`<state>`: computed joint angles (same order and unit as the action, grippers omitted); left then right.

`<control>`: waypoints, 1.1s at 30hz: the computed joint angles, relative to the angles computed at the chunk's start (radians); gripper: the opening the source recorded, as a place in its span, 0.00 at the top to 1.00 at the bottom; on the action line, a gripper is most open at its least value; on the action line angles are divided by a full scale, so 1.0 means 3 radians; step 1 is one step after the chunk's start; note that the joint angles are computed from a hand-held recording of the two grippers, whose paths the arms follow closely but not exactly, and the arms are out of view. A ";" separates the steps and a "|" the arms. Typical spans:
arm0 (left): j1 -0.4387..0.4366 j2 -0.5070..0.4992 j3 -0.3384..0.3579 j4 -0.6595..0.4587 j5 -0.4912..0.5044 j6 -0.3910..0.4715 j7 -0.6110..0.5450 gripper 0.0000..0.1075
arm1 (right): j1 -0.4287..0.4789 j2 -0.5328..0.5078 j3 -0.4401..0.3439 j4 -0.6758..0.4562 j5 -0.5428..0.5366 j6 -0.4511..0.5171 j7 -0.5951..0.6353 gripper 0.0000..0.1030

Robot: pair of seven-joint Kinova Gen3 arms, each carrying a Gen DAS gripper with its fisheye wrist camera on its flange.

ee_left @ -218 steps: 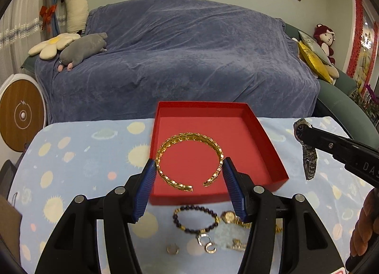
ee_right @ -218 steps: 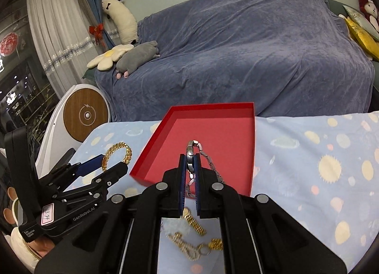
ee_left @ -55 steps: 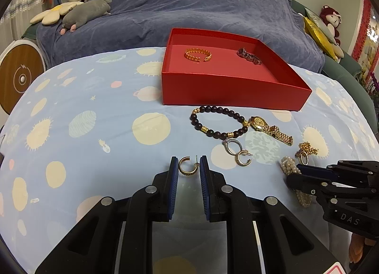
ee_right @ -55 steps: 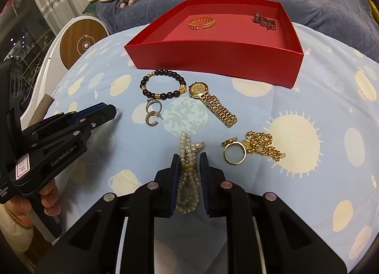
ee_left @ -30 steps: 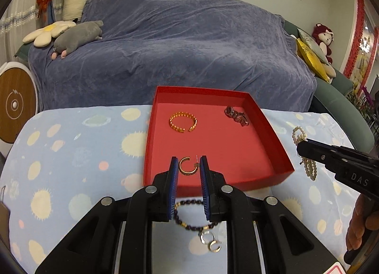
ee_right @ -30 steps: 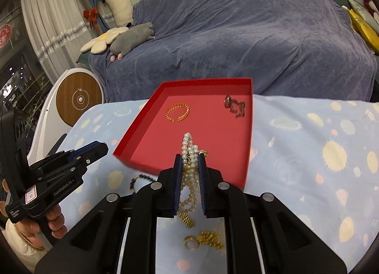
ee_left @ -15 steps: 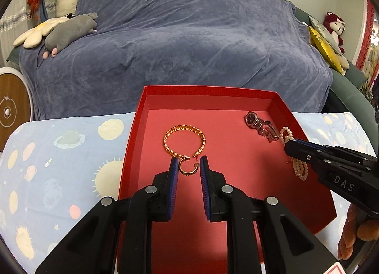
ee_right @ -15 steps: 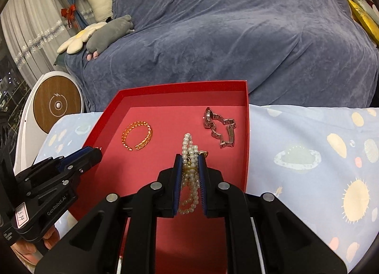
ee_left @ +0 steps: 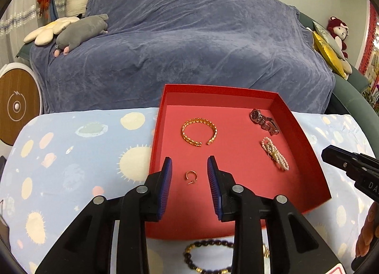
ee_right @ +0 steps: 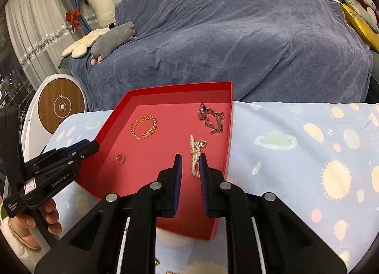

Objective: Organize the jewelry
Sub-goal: 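Withdraw both tools from the red box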

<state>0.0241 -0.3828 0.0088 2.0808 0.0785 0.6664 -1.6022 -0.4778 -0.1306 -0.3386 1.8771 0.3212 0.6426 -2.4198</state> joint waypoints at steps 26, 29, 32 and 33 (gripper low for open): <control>-0.0010 -0.1340 -0.0313 0.0548 0.0185 0.1001 -0.0092 0.64 | 0.0022 -0.0555 -0.0885 0.0581 -0.0375 0.0360 -0.0552 0.67; 0.0020 -0.1307 -0.0280 0.0574 0.0178 0.0984 -0.0098 0.64 | -0.0077 -0.0446 -0.0923 0.0566 -0.0282 0.0342 -0.0601 0.67; 0.0020 -0.1265 -0.0237 0.0597 0.0167 0.0956 -0.0086 0.64 | -0.0173 -0.0332 -0.0947 0.0549 -0.0128 0.0355 -0.0702 0.67; 0.0035 -0.1244 -0.0243 0.0599 0.0170 0.0953 -0.0091 0.64 | -0.0202 -0.0297 -0.0941 0.0542 -0.0075 0.0359 -0.0738 0.67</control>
